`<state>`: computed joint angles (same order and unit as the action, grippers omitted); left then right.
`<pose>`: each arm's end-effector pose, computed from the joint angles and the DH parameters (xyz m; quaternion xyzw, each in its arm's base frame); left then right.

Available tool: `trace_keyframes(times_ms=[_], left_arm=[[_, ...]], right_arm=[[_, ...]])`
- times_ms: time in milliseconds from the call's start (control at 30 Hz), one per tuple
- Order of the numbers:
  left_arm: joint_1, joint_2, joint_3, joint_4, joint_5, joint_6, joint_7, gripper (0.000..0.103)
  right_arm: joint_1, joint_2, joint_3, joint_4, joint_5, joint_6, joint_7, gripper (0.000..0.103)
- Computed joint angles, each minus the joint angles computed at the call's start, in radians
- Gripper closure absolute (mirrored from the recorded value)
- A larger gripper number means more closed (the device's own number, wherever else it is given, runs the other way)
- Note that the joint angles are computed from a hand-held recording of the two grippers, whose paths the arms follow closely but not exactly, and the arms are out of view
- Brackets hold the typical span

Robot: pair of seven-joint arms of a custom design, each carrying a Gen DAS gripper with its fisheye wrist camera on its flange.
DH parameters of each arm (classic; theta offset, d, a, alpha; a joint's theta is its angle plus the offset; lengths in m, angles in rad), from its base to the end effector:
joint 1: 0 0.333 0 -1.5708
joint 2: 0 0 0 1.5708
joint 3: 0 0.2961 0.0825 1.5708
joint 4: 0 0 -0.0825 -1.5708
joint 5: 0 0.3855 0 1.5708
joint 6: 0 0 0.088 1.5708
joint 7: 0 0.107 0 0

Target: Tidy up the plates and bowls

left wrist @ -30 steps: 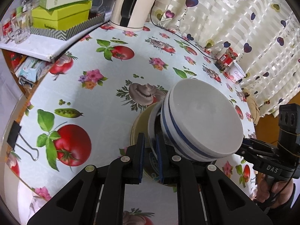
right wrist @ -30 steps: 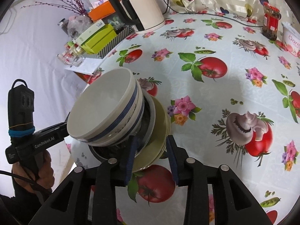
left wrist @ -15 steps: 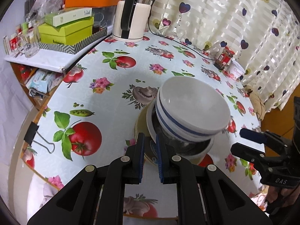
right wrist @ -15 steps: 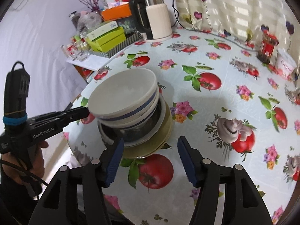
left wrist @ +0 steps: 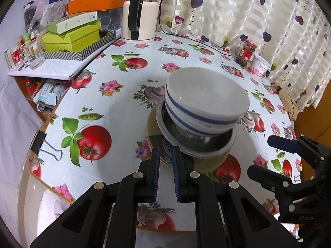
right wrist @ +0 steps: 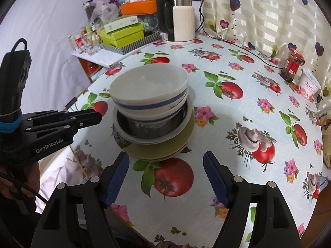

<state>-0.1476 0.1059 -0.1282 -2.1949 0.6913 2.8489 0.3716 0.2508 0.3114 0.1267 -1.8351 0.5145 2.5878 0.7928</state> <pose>0.5474 -0.1894 0.3695 -0.7696 0.5575 -0.2482 0.1881 0.6204 0.2295 0.3889 -0.8802 0.3782 -0.0668 0.2791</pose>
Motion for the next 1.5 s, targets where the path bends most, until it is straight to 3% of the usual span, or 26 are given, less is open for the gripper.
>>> trace_keyframes(times_ms=[1500], left_arm=[[-0.018,0.043,0.002,0.028,-0.034,-0.031,0.025,0.091]], right_arm=[[-0.002,0.009,0.0,-0.008,0.007,-0.017,0.003,0.021]])
